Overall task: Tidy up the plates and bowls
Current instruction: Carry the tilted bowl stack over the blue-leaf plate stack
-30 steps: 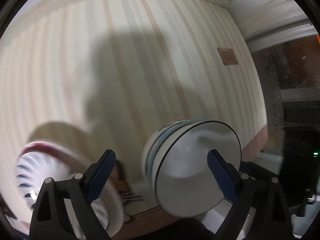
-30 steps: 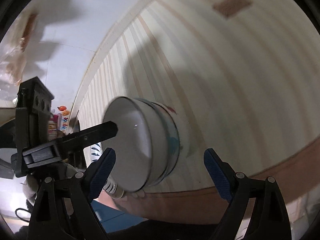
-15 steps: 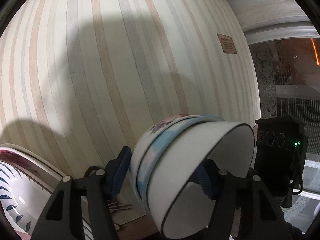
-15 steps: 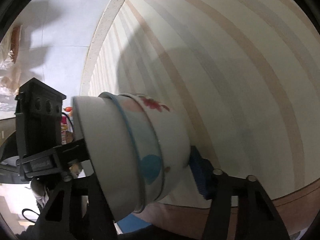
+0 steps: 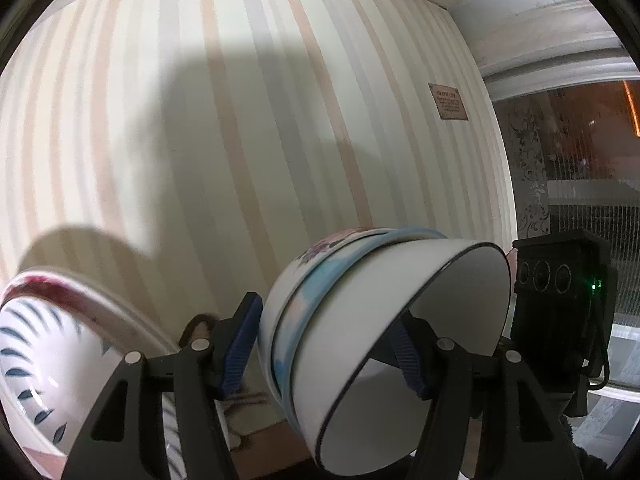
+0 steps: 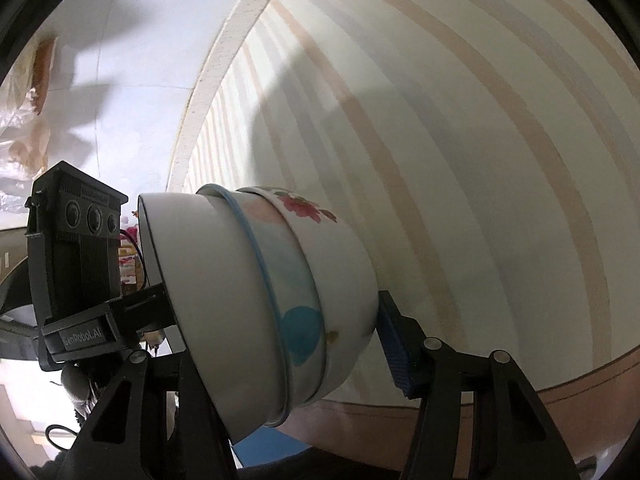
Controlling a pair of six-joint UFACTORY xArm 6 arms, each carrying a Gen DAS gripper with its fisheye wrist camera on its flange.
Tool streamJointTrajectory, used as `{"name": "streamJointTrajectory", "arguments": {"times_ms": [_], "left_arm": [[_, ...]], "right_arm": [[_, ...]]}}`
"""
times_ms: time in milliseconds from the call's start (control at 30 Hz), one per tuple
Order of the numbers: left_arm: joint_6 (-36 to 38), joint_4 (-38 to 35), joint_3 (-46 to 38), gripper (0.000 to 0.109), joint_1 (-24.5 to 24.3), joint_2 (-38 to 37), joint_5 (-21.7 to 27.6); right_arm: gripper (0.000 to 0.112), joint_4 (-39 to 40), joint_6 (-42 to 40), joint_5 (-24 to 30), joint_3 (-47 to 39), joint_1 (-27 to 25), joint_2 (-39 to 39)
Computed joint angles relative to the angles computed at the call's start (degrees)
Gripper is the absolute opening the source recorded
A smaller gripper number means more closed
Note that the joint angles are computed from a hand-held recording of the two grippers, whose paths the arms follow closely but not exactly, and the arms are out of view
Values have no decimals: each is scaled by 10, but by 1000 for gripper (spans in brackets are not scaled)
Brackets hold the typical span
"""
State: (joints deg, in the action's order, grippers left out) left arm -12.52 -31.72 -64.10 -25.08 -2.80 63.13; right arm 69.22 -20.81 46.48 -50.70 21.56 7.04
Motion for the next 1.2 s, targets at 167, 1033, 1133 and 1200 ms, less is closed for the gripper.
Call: {"name": "streamJointTrajectory", "arguments": {"times_ms": [167, 1033, 1133, 1200], "left_arm": [[-21, 17, 12, 60, 15, -36, 16], [-134, 81, 241, 60, 200, -320, 47], [-141, 80, 257, 60, 205, -327, 39], [-140, 75, 266, 60, 211, -330, 33]], "right_arm": [[58, -18, 23, 17, -19, 14, -8], [58, -68, 31, 137, -286, 165, 176], [58, -77, 38, 147, -317, 173, 203], [58, -83, 40, 149, -330, 177, 216]]}}
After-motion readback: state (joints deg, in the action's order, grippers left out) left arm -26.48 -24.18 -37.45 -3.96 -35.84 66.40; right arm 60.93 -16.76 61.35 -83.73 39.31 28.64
